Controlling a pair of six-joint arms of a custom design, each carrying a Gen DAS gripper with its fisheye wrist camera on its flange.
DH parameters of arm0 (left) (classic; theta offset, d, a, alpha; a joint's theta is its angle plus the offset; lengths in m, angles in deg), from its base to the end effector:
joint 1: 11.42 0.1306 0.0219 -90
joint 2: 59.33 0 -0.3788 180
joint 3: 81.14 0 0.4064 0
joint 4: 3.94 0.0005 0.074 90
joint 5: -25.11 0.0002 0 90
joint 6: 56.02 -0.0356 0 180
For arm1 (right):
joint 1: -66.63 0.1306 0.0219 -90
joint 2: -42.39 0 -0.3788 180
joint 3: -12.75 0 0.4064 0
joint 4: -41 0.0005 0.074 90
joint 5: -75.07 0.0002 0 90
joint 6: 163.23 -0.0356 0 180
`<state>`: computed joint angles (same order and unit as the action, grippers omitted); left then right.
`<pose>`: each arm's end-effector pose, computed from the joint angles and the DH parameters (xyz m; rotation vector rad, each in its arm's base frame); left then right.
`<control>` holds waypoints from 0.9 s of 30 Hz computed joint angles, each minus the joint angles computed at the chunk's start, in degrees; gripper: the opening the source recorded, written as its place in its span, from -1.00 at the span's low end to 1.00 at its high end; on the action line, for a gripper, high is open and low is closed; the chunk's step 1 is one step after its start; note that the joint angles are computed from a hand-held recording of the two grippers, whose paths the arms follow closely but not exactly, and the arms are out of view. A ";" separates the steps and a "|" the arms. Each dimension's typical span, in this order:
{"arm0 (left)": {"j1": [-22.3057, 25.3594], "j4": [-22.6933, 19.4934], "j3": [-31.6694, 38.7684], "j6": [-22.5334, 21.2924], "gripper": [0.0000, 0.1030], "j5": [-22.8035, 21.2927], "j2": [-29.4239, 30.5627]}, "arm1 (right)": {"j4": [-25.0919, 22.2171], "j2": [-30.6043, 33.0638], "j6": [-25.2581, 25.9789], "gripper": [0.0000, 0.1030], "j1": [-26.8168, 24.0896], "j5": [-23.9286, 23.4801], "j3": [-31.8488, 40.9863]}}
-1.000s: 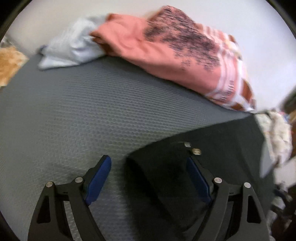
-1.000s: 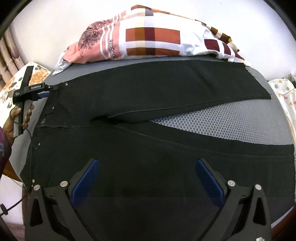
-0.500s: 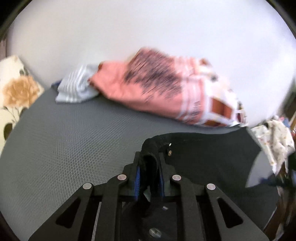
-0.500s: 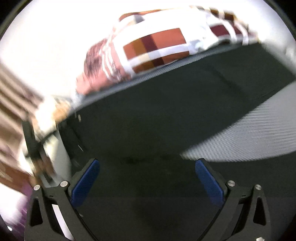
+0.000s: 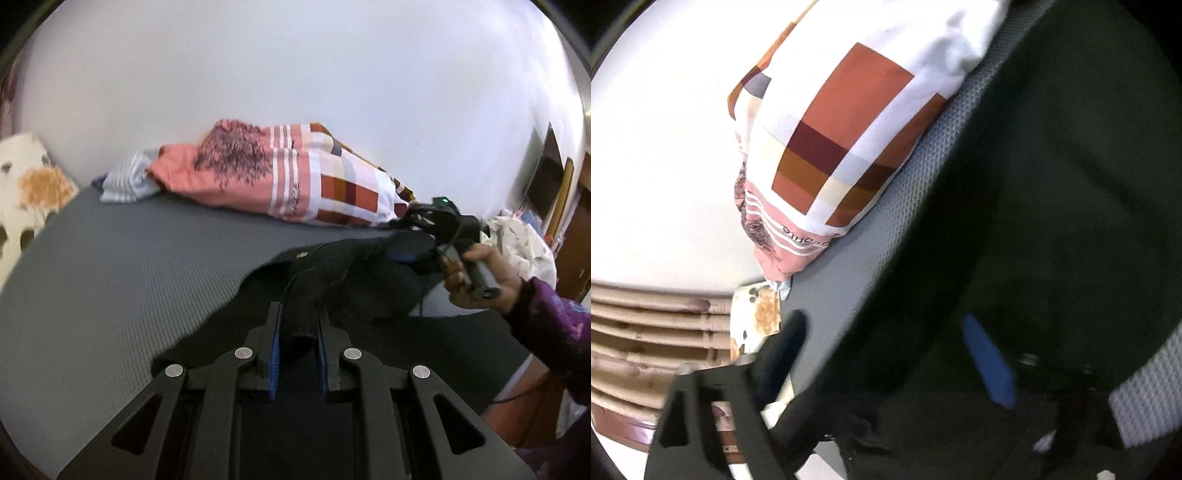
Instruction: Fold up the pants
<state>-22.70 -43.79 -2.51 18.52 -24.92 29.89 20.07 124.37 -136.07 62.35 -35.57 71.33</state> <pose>0.4667 -0.1169 0.3565 0.8293 2.1808 -0.8105 0.4184 -0.0192 0.2692 1.2056 2.1593 0.8995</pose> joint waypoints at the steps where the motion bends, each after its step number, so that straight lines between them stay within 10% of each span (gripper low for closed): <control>1: 0.10 -0.61 -0.50 0.07 -0.68 0.13 -0.56 | -1.44 0.24 0.79 -0.64 0.05 0.27 0.38; 8: 2.90 -5.13 -1.30 1.11 -0.68 -0.57 -2.11 | -4.27 -14.85 1.05 -0.84 8.90 10.38 -7.35; 16: 6.74 -9.73 -8.14 -4.63 -0.68 -3.98 -8.46 | -17.77 -33.06 -10.95 -0.85 33.23 30.48 -15.04; 27: 8.49 -5.58 -16.08 -10.84 -0.65 -10.19 -10.65 | -19.08 -30.78 -24.17 -0.86 48.77 36.69 -19.45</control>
